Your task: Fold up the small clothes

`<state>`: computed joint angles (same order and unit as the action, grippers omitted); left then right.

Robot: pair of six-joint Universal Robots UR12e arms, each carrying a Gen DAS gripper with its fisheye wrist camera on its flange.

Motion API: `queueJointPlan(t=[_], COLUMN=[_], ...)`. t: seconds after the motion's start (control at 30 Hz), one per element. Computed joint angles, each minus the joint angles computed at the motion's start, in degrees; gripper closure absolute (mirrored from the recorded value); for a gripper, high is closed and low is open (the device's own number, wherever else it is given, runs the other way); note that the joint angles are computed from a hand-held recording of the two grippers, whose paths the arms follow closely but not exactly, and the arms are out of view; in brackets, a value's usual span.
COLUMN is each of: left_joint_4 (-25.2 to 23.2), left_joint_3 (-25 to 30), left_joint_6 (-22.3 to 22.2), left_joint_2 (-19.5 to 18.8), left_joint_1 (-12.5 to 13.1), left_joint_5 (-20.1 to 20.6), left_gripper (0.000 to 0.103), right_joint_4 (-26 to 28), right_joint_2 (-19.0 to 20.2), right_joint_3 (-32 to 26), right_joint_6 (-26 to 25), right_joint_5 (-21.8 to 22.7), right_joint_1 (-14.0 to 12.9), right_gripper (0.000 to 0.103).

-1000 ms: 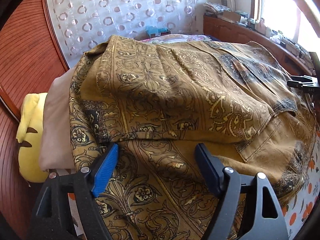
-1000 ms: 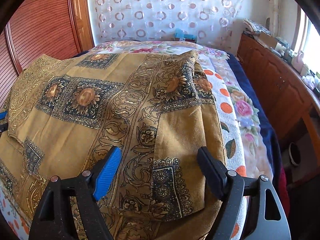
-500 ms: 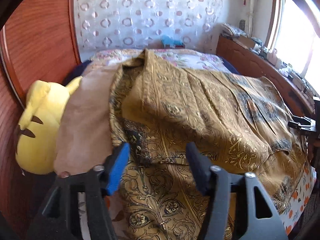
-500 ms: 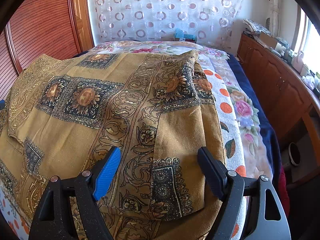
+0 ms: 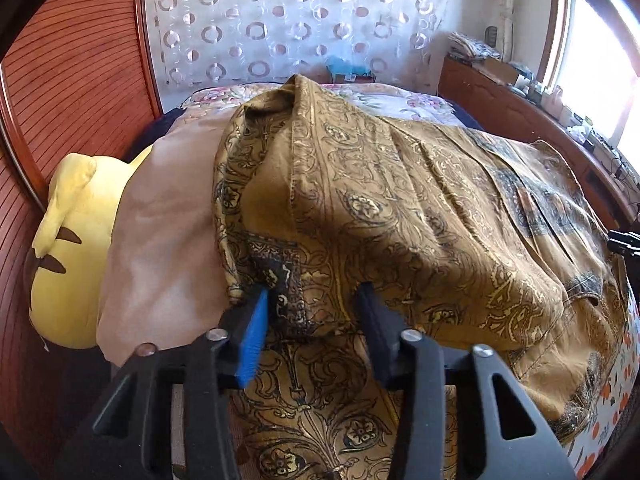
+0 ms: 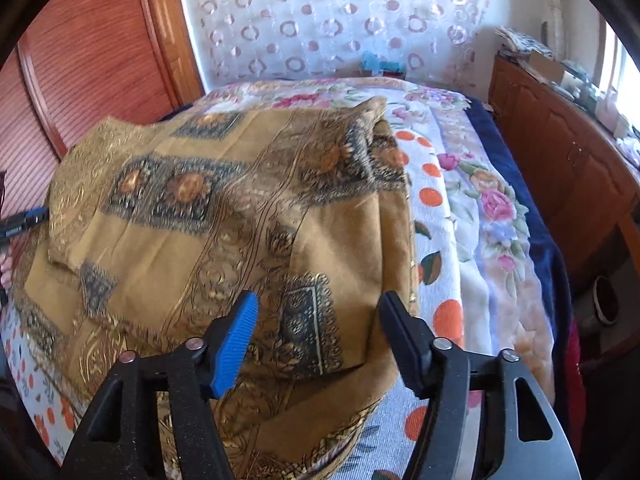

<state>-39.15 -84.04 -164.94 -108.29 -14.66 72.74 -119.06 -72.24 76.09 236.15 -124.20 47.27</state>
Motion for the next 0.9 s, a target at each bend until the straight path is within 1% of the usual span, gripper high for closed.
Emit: queueJointPlan(t=[0.03,0.07,0.1,0.2,0.27,0.33,0.37,0.4,0.43,0.5,0.57,0.67,0.77,0.83,0.9], left_joint_4=[0.4,0.8,1.0,0.7,1.1,3.2,4.2,5.1,5.6,6.3,7.0,8.1,8.9,9.7,10.8], left_joint_3=[-0.2,-0.3,-0.3,-0.2,-0.3,-1.2,-1.6,-2.1,-2.3,-2.6,-2.8,-3.3,-3.9,-4.7,-5.7], left_joint_6=[-0.3,-0.4,-0.5,-0.5,-0.5,-0.5,-0.7,-1.1,-1.3,-1.2,-1.1,-0.9,-0.7,-0.4,-0.6], left_joint_2=[0.1,0.1,0.1,0.1,0.2,0.7,0.9,1.3,1.6,1.9,2.4,3.2,4.3,5.1,6.1], left_joint_1=[0.1,0.1,0.1,0.4,0.5,0.7,0.8,1.0,1.1,1.4,1.6,2.1,2.7,2.8,3.2], left_joint_5=[-0.2,-0.1,-0.2,-0.8,-1.3,-1.4,-1.9,-2.7,-3.2,-4.1,-4.9,-6.9,-9.1,-9.7,-10.9], left_gripper=[0.075,0.078,0.079,0.083,0.091,0.094,0.096,0.096,0.097,0.097,0.098,0.098,0.098,0.098,0.098], right_joint_4=[0.3,0.9,2.2,5.7,6.8,7.2,7.3,7.8,8.2,7.6,7.2,6.8,5.1,3.3,2.5], right_joint_2=[0.3,0.5,0.9,2.0,2.3,2.6,2.9,3.1,3.4,3.5,3.7,4.3,4.6,4.2,4.3], right_joint_3=[-0.5,-0.9,-1.5,-3.6,-4.4,-4.8,-5.2,-5.6,-5.9,-6.1,-6.3,-7.1,-7.4,-6.9,-7.2], right_joint_6=[-0.6,-1.0,-1.5,-3.2,-3.5,-3.9,-4.2,-4.6,-4.7,-5.4,-6.3,-6.4,-7.0,-8.1,-9.0], right_joint_5=[0.6,1.2,2.3,2.1,2.4,2.4,2.1,1.6,1.1,0.3,-1.2,-6.2,-8.3,-8.9,-10.0], right_joint_1=[-0.1,-0.3,-0.6,-0.8,-1.0,-1.1,-1.0,-1.0,-0.8,-0.4,0.0,1.1,1.7,2.2,2.9], right_gripper=[0.042,0.042,0.042,0.042,0.042,0.046,0.058,0.074,0.078,0.092,0.095,0.098,0.098,0.098,0.098])
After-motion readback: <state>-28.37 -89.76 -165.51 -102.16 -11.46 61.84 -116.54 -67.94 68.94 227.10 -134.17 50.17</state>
